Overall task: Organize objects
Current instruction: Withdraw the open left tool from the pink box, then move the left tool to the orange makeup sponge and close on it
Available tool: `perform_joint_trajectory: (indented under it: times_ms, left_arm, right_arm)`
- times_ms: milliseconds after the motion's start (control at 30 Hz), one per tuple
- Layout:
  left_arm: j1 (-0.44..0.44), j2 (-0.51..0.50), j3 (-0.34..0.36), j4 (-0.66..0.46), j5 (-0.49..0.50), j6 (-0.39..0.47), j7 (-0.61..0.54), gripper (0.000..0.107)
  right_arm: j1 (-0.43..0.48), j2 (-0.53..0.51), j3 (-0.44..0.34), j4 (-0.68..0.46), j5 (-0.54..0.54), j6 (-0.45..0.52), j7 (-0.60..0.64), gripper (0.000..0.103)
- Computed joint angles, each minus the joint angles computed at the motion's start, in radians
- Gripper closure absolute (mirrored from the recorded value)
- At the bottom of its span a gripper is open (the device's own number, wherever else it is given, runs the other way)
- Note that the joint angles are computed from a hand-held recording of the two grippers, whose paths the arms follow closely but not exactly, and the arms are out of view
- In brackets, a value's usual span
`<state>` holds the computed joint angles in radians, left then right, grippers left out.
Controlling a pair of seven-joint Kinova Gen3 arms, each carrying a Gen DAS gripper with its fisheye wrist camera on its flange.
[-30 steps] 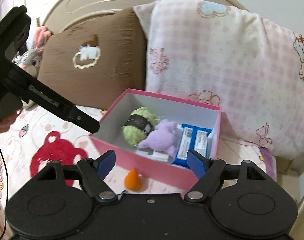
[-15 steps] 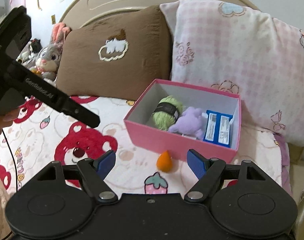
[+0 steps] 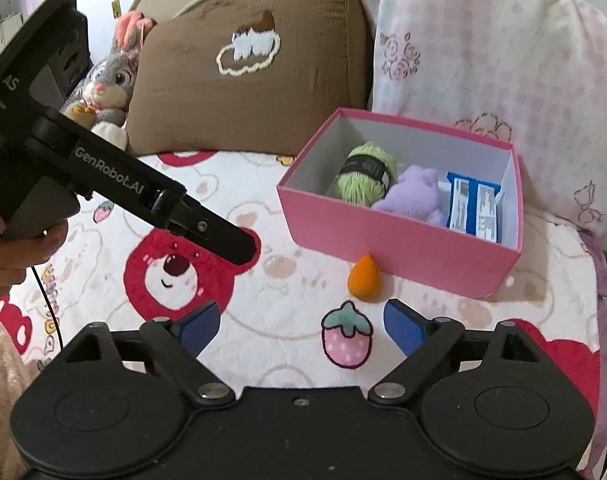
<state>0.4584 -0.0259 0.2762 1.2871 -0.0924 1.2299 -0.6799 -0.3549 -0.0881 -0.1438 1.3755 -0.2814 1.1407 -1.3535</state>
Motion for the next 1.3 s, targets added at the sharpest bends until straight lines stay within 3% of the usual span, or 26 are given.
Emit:
perform_joint_trajectory:
  times_ms: [167,267,400,467,533,633,833,1033,1167,1233,1300]
  left_arm:
    - [-0.028,-0.004,-0.029,0.069,0.079,-0.078,-0.065,0.029]
    - [-0.034,-0.005,-0.023,0.11,0.052,-0.121,-0.03,0.028]
    - [-0.035,-0.002,-0.019,0.175,0.008,-0.194,0.008,0.021]
    - [-0.04,-0.005,-0.026,0.214,0.018,-0.245,-0.001,0.021]
    - [-0.042,-0.012,-0.024,0.261,0.002,-0.308,0.015,0.021]
    - [-0.041,-0.017,-0.009,0.318,-0.062,-0.388,0.072,0.021]
    - [-0.039,0.007,-0.01,0.388,-0.136,-0.495,0.119,0.021]
    - [-0.025,0.024,-0.013,0.487,-0.256,-0.695,0.231,0.022]
    - [-0.007,0.053,-0.031,0.508,-0.3,-0.777,0.277,0.023]
    - [0.005,0.074,-0.043,0.5,-0.313,-0.774,0.293,0.028]
    - [0.03,0.089,-0.065,0.503,-0.365,-0.777,0.337,0.034]
  right_arm:
    - [0.0,0.02,-0.002,0.052,-0.008,-0.056,-0.002,0.011]
    - [-0.003,0.037,-0.01,0.083,0.009,-0.097,-0.038,0.011]
    - [-0.017,0.041,-0.01,0.158,0.022,-0.211,-0.04,0.011]
    - [0.006,0.041,-0.046,0.201,0.041,-0.282,-0.034,0.011]
    - [0.002,0.045,-0.041,0.245,0.015,-0.347,0.024,0.011]
    - [-0.061,0.045,0.033,0.309,-0.064,-0.436,0.146,0.011]
    - [-0.024,0.066,-0.002,0.404,-0.151,-0.605,0.277,0.011]
    - [0.011,0.121,-0.001,0.435,-0.292,-0.672,0.378,0.011]
    - [0.032,0.15,-0.027,0.44,-0.294,-0.712,0.419,0.011]
    - [0.081,0.164,-0.069,0.444,-0.35,-0.728,0.484,0.011]
    - [0.057,0.181,-0.046,0.437,-0.348,-0.738,0.484,0.012]
